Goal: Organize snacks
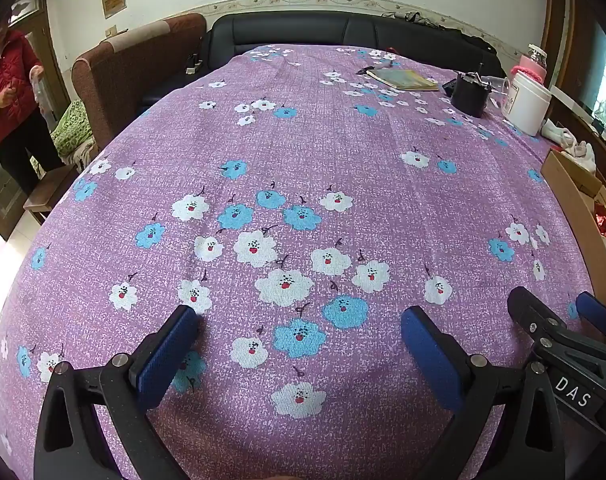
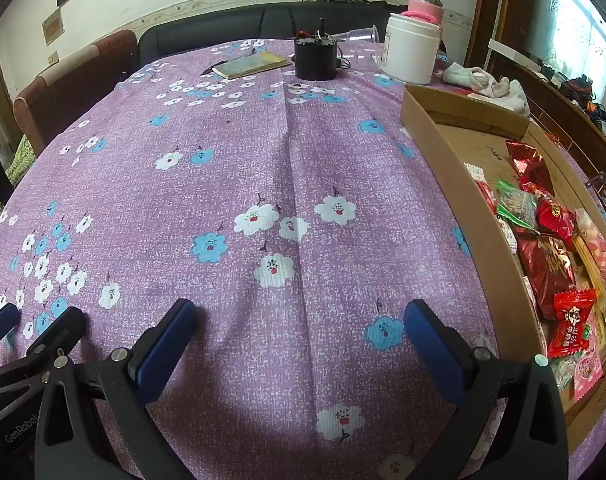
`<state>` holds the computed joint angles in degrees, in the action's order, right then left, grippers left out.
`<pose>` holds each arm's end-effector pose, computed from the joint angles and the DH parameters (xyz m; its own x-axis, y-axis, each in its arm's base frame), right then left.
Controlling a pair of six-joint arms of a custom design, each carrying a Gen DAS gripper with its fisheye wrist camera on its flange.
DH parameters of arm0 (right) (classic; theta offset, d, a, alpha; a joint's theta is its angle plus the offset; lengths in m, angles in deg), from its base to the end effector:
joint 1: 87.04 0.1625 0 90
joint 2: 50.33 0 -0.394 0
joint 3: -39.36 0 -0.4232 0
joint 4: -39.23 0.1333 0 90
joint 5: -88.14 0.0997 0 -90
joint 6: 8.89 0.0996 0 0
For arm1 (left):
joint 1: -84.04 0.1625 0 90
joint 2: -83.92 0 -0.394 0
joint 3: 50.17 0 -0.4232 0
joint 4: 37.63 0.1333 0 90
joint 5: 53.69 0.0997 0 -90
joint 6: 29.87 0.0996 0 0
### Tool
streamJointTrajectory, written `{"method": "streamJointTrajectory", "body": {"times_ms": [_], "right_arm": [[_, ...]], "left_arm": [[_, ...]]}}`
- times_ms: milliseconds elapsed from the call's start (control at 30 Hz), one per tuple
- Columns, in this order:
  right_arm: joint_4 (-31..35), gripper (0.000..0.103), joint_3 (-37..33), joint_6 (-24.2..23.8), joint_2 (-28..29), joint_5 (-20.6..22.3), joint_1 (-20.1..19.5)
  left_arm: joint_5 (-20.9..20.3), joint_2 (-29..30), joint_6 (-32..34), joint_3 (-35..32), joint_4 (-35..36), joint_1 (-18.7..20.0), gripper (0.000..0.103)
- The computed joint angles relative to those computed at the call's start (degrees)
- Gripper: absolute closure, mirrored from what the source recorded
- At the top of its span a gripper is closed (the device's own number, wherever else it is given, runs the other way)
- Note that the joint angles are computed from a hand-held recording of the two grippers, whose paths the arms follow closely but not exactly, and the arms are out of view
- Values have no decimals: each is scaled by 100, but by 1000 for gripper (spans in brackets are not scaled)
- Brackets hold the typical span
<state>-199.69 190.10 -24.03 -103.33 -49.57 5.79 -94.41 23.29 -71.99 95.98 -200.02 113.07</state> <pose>0.0741 -0.2915 0.0935 -0.6681 0.3601 0.6511 -0.2128 0.7460 -0.6310 -0.1685 -0.3323 -0.0020 -0.6942 0.1681 -0.6998 0.5202 0.7891 -0.3265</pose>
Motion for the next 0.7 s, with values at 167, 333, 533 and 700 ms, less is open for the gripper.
{"method": "streamJointTrajectory", "body": {"times_ms": [167,333,533,700], "right_arm": [[-23,0,-14,-20,21,-16,6],[8,0,-29,-8,22,-29,13],[0,0,-16,-11,14,-27,11],[-3,0,-10,-11,11,-27,11]], "left_arm": [[-16,5,10,4,-41,5,0],[-14,9,12,5,-51,5,0],[-16,10,14,4,-56,5,0],[-18,9,14,6,-59,5,0]]}}
